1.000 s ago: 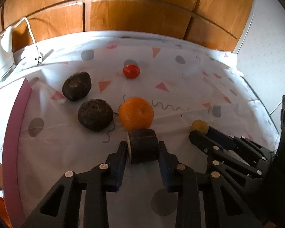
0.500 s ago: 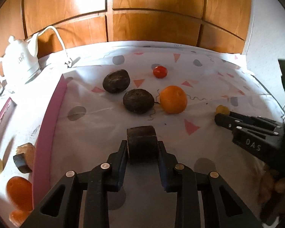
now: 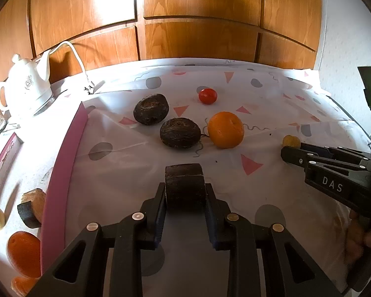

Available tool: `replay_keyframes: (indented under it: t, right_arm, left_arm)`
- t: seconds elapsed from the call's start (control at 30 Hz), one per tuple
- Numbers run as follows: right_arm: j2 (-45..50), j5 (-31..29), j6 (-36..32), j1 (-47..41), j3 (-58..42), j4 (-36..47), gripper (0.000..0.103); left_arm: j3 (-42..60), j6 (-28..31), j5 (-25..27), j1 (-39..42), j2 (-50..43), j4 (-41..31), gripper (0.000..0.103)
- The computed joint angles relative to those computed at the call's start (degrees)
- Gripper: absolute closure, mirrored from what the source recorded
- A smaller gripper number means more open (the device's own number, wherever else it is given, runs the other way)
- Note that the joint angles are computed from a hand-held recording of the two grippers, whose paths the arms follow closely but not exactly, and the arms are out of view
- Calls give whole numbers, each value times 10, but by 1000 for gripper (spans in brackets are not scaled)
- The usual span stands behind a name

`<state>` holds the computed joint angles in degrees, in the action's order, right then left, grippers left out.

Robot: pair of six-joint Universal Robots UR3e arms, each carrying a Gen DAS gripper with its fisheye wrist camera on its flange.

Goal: Organize fruits
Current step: 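Carry the yellow fruit and dark slice toward the tray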

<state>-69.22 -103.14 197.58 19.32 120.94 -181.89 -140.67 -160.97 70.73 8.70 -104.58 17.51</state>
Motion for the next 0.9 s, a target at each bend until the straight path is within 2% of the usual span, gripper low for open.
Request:
replay_keyframes:
  t: [0.53,0.67,0.77,0.9]
  right_arm:
    - [0,1,-1,-1,0,-2,75]
    - [1,-3,-1,1,-1,-2,75]
    - [2,-6,-2,2,-2,0,75]
    - [4,-18,-1,10,-10,9,76]
  left_arm:
    - [-1,2,7,-4,4,-1,75]
    - [12,5,14,-6,36,-65,75]
    - [5,16,-22,20,95,-147,75]
    - [-8,27,-41,43,168,-208,75]
